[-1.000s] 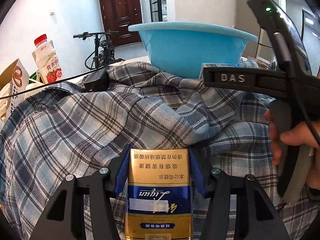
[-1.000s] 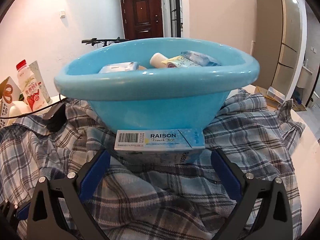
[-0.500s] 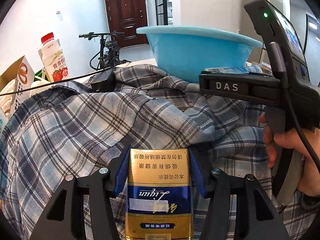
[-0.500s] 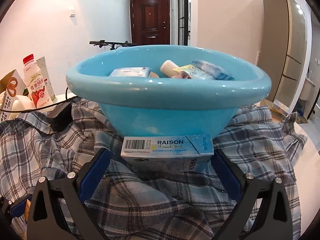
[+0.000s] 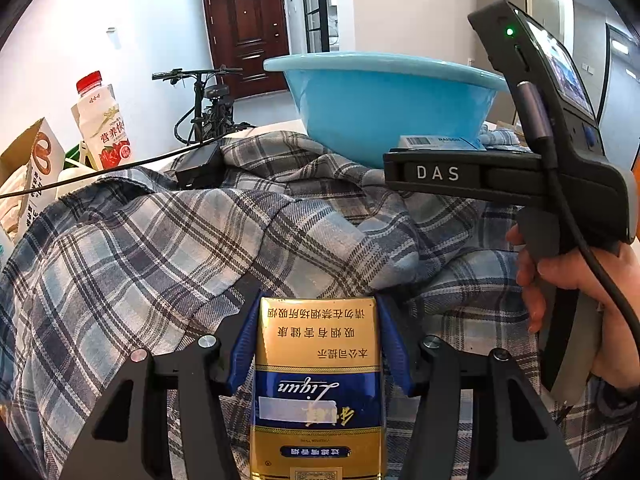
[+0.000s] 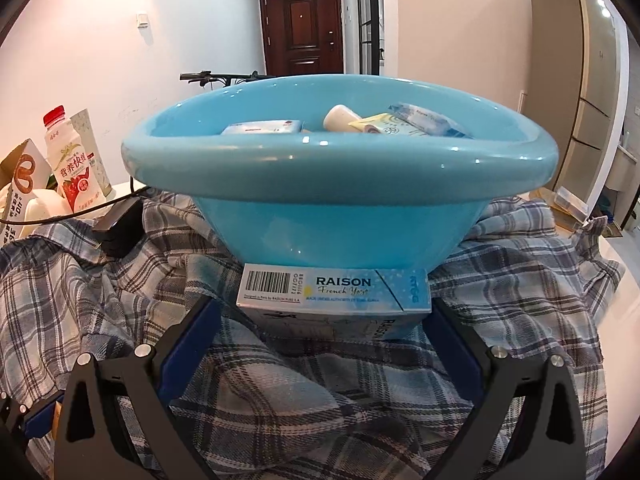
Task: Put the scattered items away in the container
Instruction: 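Hold the Liqun box in the left gripper while the right gripper closes on the white RAISON box, then lift both boxes off the shirt and carry them toward the blue basin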
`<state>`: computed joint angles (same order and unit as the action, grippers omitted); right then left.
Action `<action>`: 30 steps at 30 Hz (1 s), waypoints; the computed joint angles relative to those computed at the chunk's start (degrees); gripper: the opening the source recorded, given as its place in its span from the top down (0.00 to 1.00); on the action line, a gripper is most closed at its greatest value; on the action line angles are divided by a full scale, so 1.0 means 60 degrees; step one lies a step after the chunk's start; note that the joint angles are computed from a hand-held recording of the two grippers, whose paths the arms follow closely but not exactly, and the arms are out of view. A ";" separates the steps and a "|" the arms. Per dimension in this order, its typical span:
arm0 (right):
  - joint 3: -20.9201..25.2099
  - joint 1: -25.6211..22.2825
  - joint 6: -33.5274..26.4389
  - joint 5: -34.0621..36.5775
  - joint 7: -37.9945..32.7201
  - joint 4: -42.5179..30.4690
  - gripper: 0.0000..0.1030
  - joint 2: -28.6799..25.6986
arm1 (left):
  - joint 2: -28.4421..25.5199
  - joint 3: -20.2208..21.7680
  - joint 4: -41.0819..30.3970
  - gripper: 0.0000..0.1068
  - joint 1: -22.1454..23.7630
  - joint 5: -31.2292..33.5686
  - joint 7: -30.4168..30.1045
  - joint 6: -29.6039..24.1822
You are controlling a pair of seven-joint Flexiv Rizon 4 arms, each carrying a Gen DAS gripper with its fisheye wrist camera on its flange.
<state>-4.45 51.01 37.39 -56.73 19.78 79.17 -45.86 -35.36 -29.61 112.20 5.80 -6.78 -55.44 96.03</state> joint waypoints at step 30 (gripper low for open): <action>-0.0202 0.0201 0.0204 -0.1545 0.0040 0.0200 0.14 0.0153 | -0.0022 0.0056 -0.0049 0.46 -0.0078 -0.0125 0.0226 -0.0178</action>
<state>-5.66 52.21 38.62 -66.00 20.02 80.36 -44.94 -35.50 -29.27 111.90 5.34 -7.52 -54.09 94.96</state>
